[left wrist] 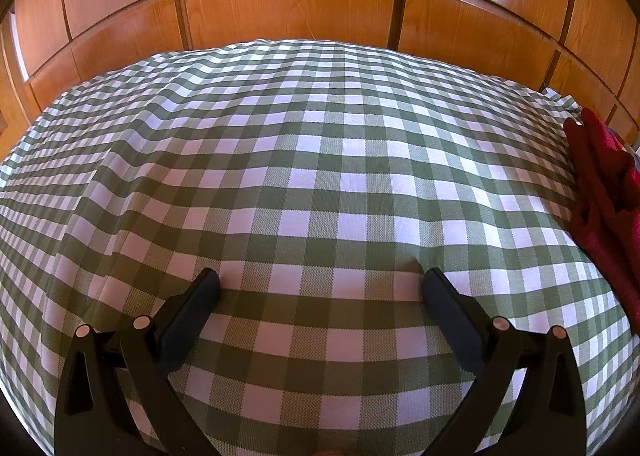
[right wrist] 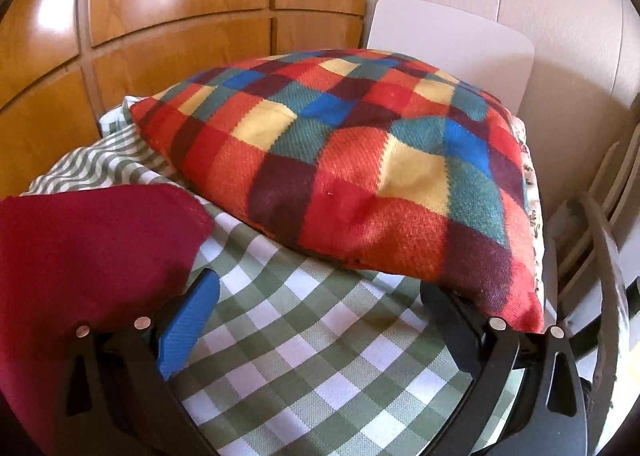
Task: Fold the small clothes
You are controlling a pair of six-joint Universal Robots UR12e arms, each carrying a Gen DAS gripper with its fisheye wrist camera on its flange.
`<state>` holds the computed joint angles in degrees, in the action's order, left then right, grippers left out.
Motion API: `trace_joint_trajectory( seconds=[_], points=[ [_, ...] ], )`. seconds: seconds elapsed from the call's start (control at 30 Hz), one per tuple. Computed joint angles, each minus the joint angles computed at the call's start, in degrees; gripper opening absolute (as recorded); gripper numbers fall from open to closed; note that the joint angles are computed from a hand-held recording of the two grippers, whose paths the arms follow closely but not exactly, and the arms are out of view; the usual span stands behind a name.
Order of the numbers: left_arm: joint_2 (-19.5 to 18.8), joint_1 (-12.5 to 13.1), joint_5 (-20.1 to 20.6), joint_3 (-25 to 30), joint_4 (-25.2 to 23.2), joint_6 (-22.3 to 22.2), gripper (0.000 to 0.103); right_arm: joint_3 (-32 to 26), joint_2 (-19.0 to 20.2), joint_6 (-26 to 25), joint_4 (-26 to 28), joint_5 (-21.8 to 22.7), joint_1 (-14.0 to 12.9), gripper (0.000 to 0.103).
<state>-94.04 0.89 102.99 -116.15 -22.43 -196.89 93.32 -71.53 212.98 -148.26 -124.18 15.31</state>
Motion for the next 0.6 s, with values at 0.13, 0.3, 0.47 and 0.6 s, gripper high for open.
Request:
trace_joint_trajectory(
  seconds=[0.13, 0.3, 0.47, 0.6],
  points=[
    [-0.2, -0.2, 0.7, 0.1, 0.0, 0.2, 0.101, 0.2, -0.2, -0.2, -0.1, 1.0, -0.4, 0.100],
    [-0.5, -0.5, 1.6, 0.4, -0.4, 0.2, 0.101, 0.5, -0.5, 0.4, 0.3, 4.0, -0.9, 0.100],
    [-0.7, -0.7, 2.5, 0.8, -1.0, 0.2, 0.101, 0.7, -0.5, 0.6, 0.2, 5.5, -1.3, 0.100],
    [-0.9, -0.9, 3.0, 1.0, -1.2, 0.1, 0.101, 0.7, -0.6, 0.6, 0.1, 6.4, -1.5, 0.100]
  ],
)
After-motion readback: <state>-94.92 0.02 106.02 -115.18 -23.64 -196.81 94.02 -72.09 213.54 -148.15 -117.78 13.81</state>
